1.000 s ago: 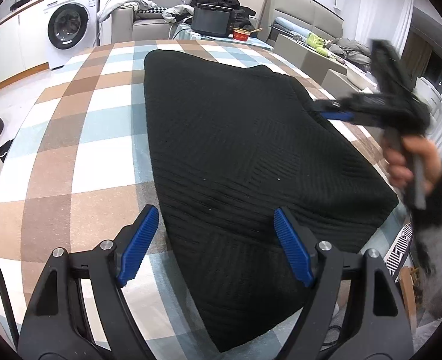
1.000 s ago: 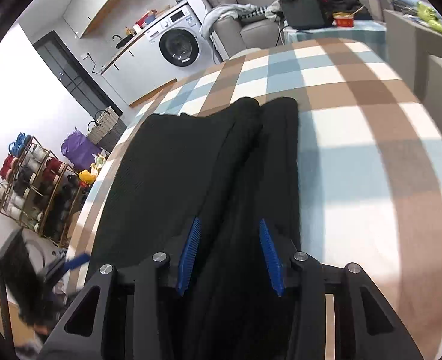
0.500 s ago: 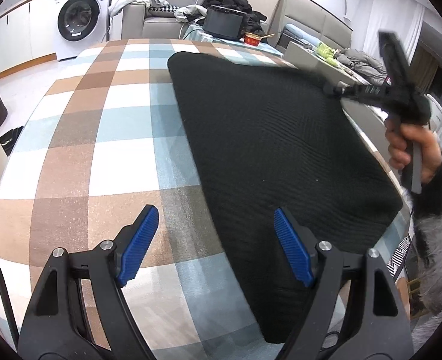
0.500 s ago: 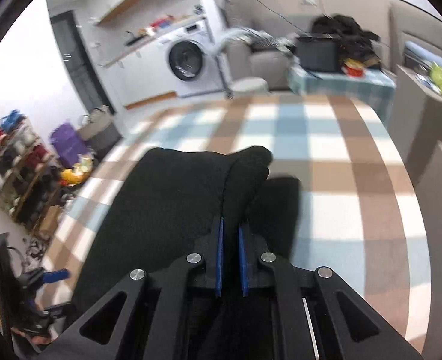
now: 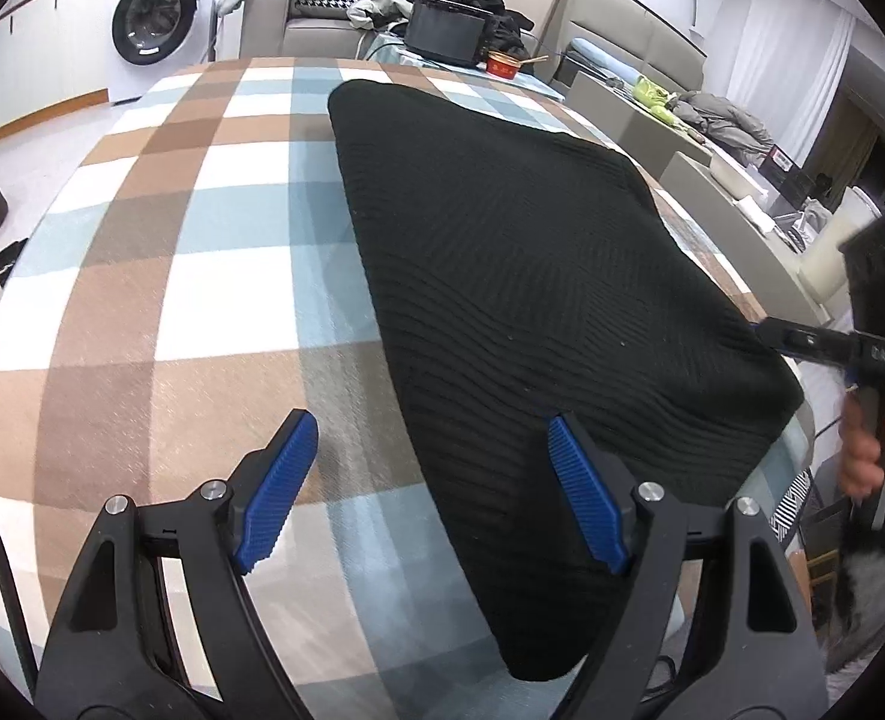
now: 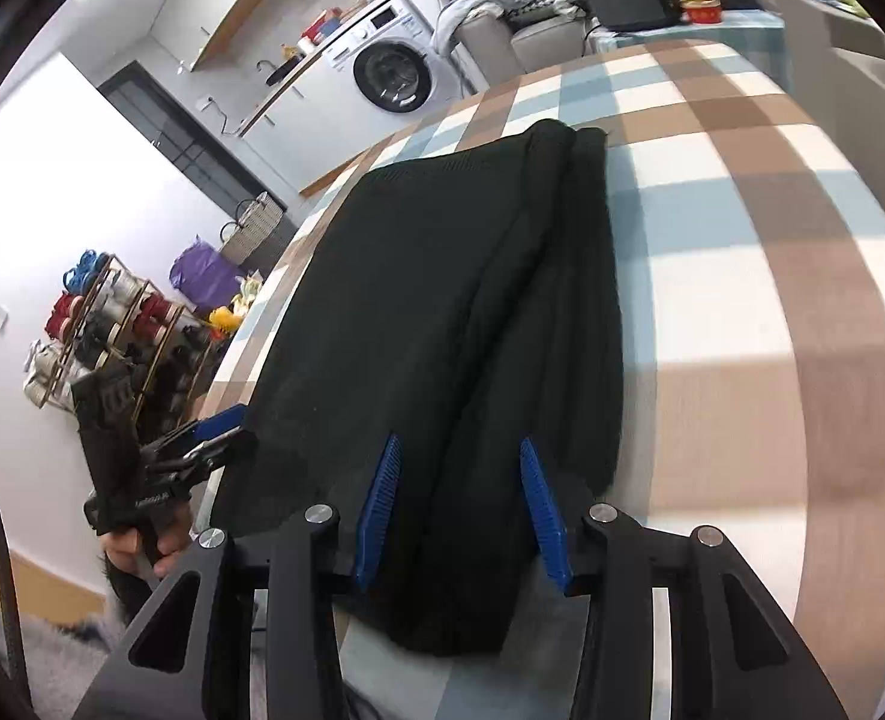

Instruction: Fold small clothes

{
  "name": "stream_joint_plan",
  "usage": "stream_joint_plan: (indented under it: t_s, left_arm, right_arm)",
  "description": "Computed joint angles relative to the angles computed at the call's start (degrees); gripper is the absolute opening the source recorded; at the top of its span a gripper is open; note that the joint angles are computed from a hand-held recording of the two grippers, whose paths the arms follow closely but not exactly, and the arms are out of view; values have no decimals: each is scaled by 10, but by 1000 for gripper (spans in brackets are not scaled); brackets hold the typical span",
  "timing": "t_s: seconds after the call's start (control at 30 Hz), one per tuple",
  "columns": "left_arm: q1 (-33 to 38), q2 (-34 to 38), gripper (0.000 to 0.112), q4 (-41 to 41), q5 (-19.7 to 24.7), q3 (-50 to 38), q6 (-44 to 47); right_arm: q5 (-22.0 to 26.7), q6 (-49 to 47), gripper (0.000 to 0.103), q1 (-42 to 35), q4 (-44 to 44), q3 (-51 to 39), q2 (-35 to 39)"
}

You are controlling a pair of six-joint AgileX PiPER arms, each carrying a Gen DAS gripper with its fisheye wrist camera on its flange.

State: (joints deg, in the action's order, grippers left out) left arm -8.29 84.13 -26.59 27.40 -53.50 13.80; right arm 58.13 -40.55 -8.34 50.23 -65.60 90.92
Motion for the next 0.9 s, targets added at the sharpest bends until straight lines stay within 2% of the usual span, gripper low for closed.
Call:
stream_joint_plan:
  t_s: [0.13, 0.23, 0.3, 0.33, 0.37, 0.5, 0.6, 0.63, 0.67, 0.7, 0.73, 0.8, 0.9]
  left_arm:
    - [-3, -12, 77, -19, 5, 11, 14]
    - [-4, -15, 77, -36, 13, 18, 21]
    - [-13, -19, 77, -17, 5, 21, 0]
    - [-15, -23, 77, -14, 5, 23, -3]
    - [-15, -27, 77, -17, 5, 26, -1]
    - [-16, -41, 77, -9, 4, 39, -12]
    - [-15, -42, 77, -4, 8, 40, -24]
    - [-16, -42, 77, -6, 9, 39, -24]
    - [-17, -42, 77, -10, 9, 40, -20]
    - [-18, -41, 77, -15, 9, 40, -15]
    - [-23, -40, 77, -13, 7, 39, -13]
    - [-41, -38, 77, 27, -4, 39, -49]
    - [-48, -34, 73, 29, -9, 35, -44]
  right_arm:
    - [-23, -38, 43, 1, 21, 62, -74]
    - [-24, -59, 42, 11, 25, 76, -86]
    - [-45, -45, 28, 41, -21, 77, -85]
    - [-60, -47, 11, 54, -37, 66, -70]
    - [-57, -52, 7, 56, -39, 66, -68]
    - [-85, -22, 7, 69, -108, 80, -86]
    - [-66, -41, 16, 47, -97, 83, -88]
    - [-65, -49, 28, 34, -82, 86, -95]
    - [-67, -58, 47, 22, -63, 91, -99]
    - [-78, -58, 56, 13, -49, 98, -102]
    - [-90, -42, 59, 14, -52, 105, -110]
    - [-105, -26, 59, 16, -50, 105, -99]
    - [-101, -34, 59, 22, -26, 99, -60]
